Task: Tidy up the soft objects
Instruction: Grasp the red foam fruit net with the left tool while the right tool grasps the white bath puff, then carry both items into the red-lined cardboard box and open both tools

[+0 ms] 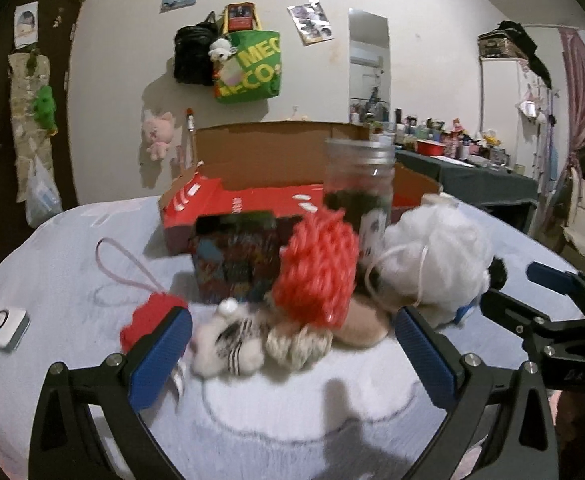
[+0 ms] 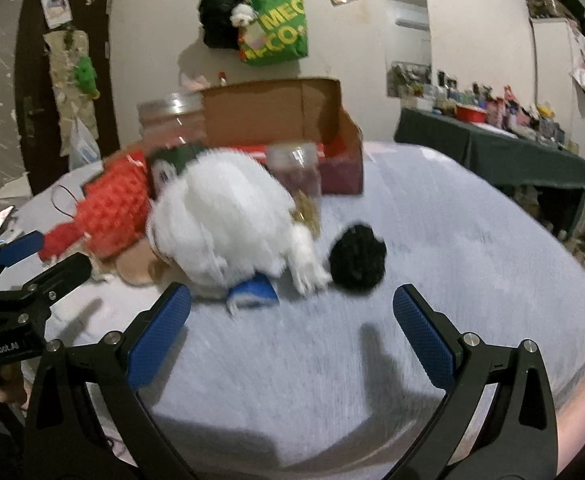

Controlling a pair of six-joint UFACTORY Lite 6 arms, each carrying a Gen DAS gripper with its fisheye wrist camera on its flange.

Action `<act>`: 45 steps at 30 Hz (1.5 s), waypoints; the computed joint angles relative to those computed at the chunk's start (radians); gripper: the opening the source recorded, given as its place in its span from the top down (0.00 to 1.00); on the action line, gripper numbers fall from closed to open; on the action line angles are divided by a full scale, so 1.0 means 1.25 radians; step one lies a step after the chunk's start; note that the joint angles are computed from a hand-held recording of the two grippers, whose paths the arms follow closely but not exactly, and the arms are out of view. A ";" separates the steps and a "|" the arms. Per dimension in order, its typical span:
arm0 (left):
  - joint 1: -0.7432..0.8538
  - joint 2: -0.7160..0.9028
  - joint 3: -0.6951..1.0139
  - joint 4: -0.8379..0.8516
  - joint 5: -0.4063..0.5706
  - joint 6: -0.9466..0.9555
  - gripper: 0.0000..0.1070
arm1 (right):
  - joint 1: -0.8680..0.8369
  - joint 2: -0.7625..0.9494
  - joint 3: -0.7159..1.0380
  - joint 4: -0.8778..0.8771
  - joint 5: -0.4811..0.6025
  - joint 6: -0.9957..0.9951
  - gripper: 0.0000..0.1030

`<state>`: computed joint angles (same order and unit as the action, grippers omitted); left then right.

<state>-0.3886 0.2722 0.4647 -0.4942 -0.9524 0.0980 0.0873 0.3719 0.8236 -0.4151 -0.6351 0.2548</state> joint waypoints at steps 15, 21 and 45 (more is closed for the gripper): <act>0.151 0.004 0.196 0.239 0.270 -0.016 0.07 | -0.029 0.157 0.376 -0.642 0.083 0.554 0.00; 0.151 0.056 0.259 0.239 0.323 0.008 0.14 | -0.025 0.251 0.507 -0.829 0.072 0.733 0.00; 0.181 0.027 0.230 0.395 0.351 -0.111 0.57 | -0.056 0.254 0.477 -0.866 -0.048 0.770 0.54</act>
